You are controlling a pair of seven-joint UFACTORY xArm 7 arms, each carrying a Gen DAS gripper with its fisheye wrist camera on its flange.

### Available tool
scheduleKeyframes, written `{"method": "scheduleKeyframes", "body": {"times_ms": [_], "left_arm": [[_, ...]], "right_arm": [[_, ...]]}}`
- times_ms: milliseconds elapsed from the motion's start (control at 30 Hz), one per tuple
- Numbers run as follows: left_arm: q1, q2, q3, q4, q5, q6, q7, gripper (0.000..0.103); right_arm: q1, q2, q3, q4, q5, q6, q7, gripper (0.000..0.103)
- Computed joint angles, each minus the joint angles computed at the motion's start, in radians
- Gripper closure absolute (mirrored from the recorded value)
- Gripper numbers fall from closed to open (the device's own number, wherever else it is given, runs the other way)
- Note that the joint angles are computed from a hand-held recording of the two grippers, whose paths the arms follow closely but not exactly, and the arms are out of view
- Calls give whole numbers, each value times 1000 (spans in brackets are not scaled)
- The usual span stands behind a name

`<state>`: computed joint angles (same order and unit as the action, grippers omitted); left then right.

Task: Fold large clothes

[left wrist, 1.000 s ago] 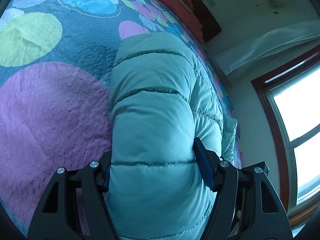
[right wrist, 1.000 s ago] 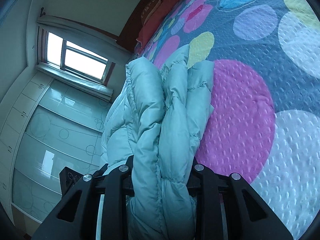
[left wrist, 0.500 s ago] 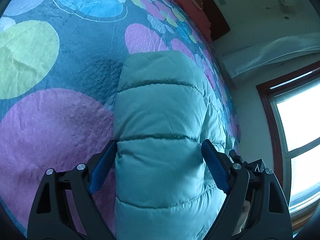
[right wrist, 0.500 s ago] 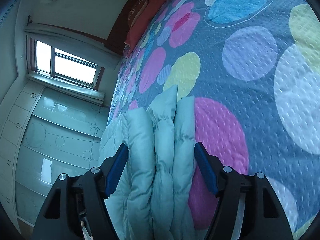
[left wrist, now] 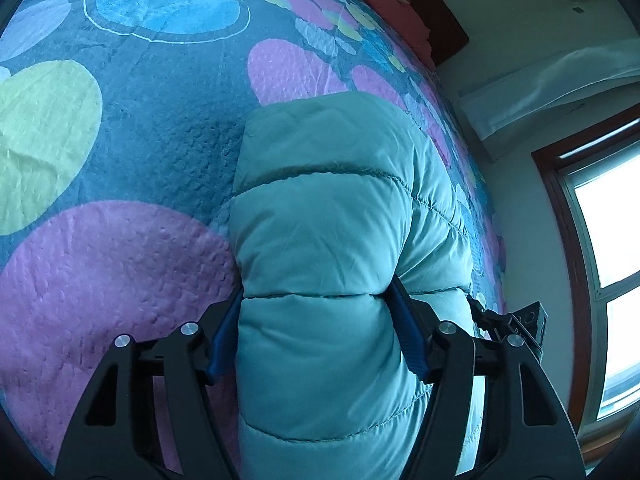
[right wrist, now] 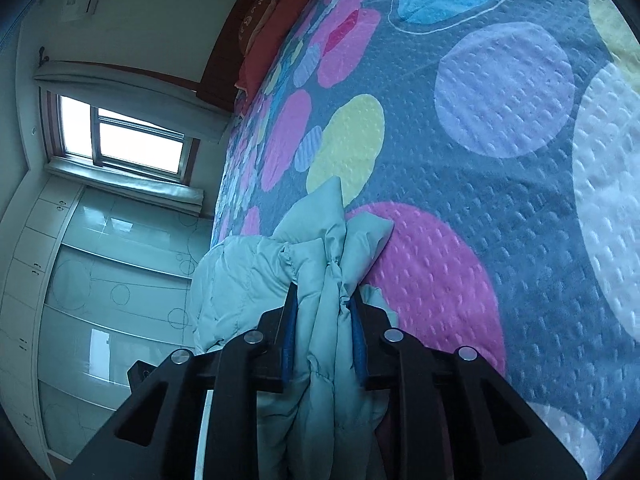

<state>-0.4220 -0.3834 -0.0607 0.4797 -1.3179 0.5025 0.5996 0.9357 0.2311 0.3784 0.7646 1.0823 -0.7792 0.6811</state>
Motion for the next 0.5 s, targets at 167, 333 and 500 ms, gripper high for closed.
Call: {"method": "scheduleKeyframes", "body": {"times_ms": [167, 333, 500], "left_arm": [[0, -134, 8, -97, 9, 4, -49, 29], [-34, -357, 13, -249, 49, 4, -165, 24], [-108, -574, -2, -406, 52, -25, -342, 22]], "right_arm": [[44, -23, 32, -1, 72, -38, -44, 44], [114, 1, 82, 24, 119, -112, -42, 42], [193, 78, 114, 100, 205, -202, -70, 38]]}}
